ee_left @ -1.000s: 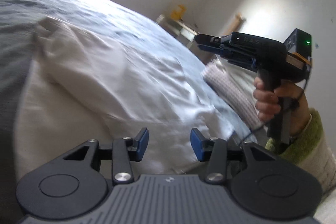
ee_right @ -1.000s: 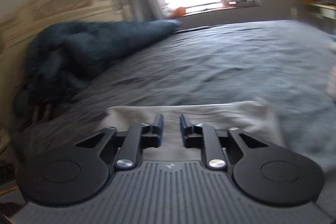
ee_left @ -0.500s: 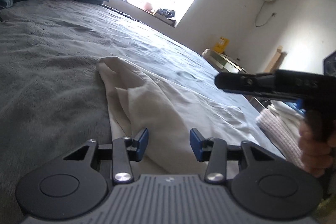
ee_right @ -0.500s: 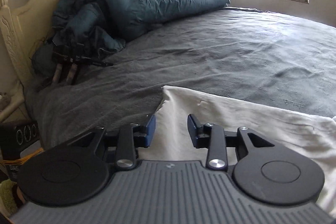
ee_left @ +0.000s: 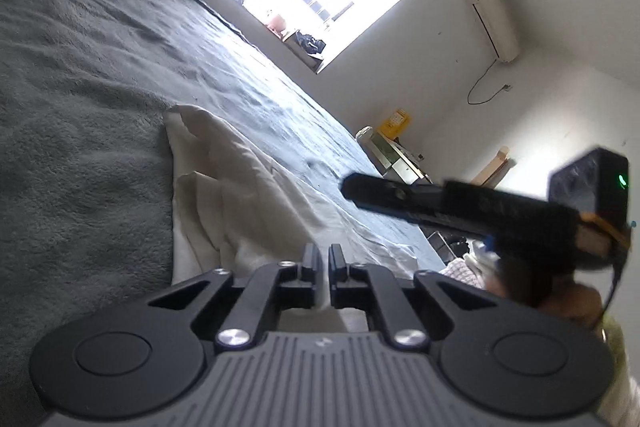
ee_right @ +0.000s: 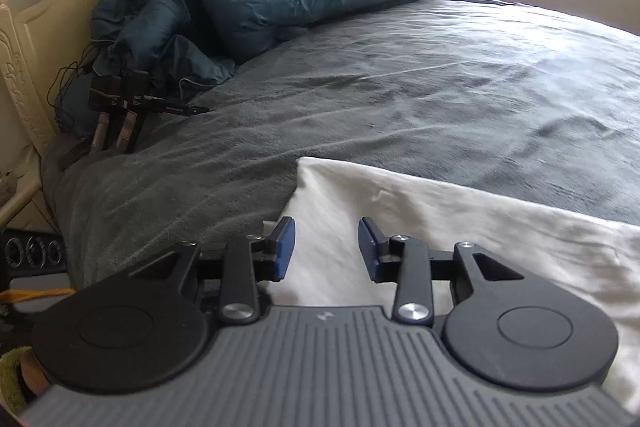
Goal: Fold clothes
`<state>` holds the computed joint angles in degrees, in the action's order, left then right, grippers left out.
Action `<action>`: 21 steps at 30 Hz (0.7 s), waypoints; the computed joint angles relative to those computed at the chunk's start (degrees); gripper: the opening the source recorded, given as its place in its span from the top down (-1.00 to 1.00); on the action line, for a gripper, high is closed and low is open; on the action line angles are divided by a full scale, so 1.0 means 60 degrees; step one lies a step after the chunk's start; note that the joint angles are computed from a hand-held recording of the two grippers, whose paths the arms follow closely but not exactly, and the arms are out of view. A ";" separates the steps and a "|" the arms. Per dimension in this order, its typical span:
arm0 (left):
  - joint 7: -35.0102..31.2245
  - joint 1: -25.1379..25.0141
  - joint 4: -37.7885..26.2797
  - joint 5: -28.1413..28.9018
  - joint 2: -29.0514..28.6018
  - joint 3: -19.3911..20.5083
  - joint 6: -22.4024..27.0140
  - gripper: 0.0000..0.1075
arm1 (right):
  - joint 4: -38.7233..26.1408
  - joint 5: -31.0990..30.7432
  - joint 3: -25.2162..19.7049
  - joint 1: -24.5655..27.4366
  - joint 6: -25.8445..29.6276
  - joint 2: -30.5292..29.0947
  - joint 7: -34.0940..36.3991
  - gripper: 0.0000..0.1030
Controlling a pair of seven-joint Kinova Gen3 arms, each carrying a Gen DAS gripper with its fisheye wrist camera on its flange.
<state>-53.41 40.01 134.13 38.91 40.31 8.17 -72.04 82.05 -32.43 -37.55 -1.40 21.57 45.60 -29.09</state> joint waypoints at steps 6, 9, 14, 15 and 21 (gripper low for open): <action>-0.0522 0.0361 0.0032 0.0828 -0.0029 -0.0025 0.0307 0.46 | -0.1593 0.0696 0.1612 -0.1645 0.1732 0.0152 -0.0865 0.04; -0.0541 0.0522 0.0126 0.0983 0.0057 -0.0045 0.0179 0.41 | -0.1873 0.1215 0.2378 -0.2510 0.1776 0.0101 -0.1203 0.02; -0.0768 0.0622 0.0138 0.1076 0.0083 -0.0096 0.0168 0.30 | -0.2306 0.2269 0.3391 -0.3574 0.1947 0.0189 -0.2168 0.08; -0.0802 0.0576 0.0125 0.0989 0.0072 -0.0111 0.0196 0.23 | -0.2356 0.2373 0.3383 -0.3582 0.1985 0.0247 -0.2239 0.20; -0.1519 0.0100 -0.0267 0.0453 -0.0194 -0.0210 0.0949 -0.03 | -0.2294 0.1672 0.2240 -0.2483 0.2086 0.0490 -0.1889 0.90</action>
<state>-62.52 40.62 132.54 41.63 39.15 6.91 -66.34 68.28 -22.40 -24.11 -16.30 34.09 48.54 -40.42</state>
